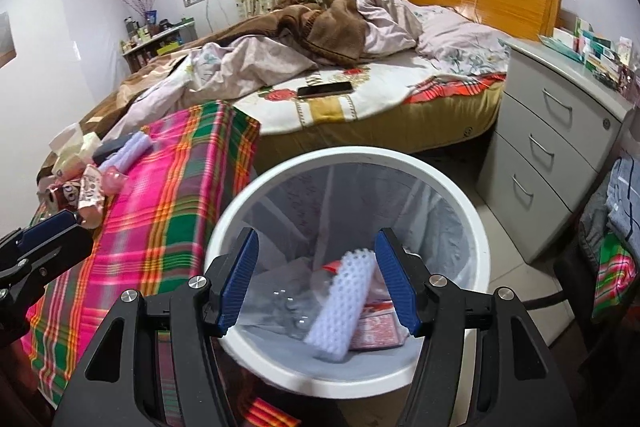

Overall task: Collect trash
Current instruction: 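Move both open tools back over the remaining trash on the bed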

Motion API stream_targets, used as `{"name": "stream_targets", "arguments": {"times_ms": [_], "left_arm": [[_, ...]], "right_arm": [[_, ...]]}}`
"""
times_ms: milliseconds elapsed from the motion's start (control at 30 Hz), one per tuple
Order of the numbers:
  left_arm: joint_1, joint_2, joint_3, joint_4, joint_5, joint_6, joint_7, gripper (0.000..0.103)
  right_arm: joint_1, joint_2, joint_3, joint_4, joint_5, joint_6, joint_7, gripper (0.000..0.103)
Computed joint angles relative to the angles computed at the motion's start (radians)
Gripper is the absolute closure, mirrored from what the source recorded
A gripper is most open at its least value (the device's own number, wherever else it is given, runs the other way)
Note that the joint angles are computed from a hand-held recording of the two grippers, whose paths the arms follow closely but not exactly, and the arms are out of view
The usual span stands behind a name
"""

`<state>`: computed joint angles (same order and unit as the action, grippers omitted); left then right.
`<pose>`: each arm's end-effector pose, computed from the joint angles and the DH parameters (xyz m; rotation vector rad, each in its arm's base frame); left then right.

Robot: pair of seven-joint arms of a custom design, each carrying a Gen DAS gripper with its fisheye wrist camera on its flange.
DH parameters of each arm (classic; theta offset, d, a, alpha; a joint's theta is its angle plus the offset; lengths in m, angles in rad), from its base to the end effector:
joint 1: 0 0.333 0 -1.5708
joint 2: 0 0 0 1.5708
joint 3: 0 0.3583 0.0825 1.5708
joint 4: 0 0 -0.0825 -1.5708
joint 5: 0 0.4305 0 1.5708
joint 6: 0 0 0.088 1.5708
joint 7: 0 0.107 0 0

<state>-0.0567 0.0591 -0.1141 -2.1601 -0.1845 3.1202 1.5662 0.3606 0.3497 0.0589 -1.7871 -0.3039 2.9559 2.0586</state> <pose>0.6277 -0.0911 0.4931 -1.7552 1.7208 -0.9859 0.6740 0.3165 0.4695 -1.8326 1.5077 -0.5208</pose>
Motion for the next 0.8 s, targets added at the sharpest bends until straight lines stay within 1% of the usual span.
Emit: {"name": "stream_targets", "arguments": {"times_ms": [133,200,233,267,333,367,433,467,500,533,600,667,700,767,800], "left_arm": [[0.006,-0.028,0.018,-0.033,0.037,0.019,-0.038,0.039],[0.014,-0.041,0.027,-0.051,0.075,0.028,-0.079,0.039],[0.022,-0.050,0.024,-0.062,0.059,0.034,-0.061,0.039],[0.030,-0.057,0.026,-0.070,0.077,0.035,-0.079,0.039],[0.043,-0.070,0.024,-0.084,0.037,0.042,-0.047,0.039],[0.059,-0.076,0.023,-0.090,0.078,0.042,-0.086,0.039],[0.132,-0.089,0.000,-0.105,0.290,0.052,-0.277,0.038],[0.154,-0.094,-0.009,-0.109,0.332,0.053,-0.319,0.038],[0.152,-0.099,-0.002,-0.114,0.303,0.054,-0.297,0.038],[0.168,-0.104,-0.006,-0.121,0.306,0.062,-0.306,0.038],[0.271,-0.114,-0.062,-0.131,0.457,0.079,-0.461,0.038],[0.309,-0.121,-0.073,-0.138,0.475,0.082,-0.486,0.036],[0.341,-0.121,-0.092,-0.136,0.506,0.078,-0.520,0.036],[0.350,-0.121,-0.080,-0.138,0.504,0.071,-0.524,0.036],[0.365,-0.120,-0.081,-0.137,0.521,0.069,-0.542,0.035]], "right_arm": [[0.012,0.006,0.002,0.011,-0.004,0.006,0.004,0.041],[0.013,0.011,0.010,0.019,0.002,0.012,0.000,0.041],[0.014,0.013,0.014,0.023,0.005,0.015,-0.003,0.041],[0.016,0.017,0.017,0.028,0.007,0.017,-0.006,0.041],[0.017,0.022,0.028,0.035,0.014,0.023,-0.017,0.041],[0.015,0.027,0.037,0.042,0.021,0.024,-0.027,0.041],[0.020,0.035,0.044,0.053,0.028,0.025,-0.038,0.041],[0.024,0.037,0.045,0.057,0.030,0.025,-0.040,0.041],[0.024,0.045,0.054,0.068,0.038,0.023,-0.050,0.041],[0.023,0.051,0.061,0.076,0.046,0.022,-0.058,0.041],[0.017,0.065,0.083,0.096,0.066,0.018,-0.085,0.041],[0.015,0.083,0.102,0.122,0.084,0.013,-0.115,0.041],[0.020,0.086,0.101,0.127,0.087,0.010,-0.121,0.041],[0.025,0.100,0.109,0.148,0.098,0.004,-0.141,0.041],[0.025,0.109,0.116,0.161,0.106,0.001,-0.154,0.041]]}}
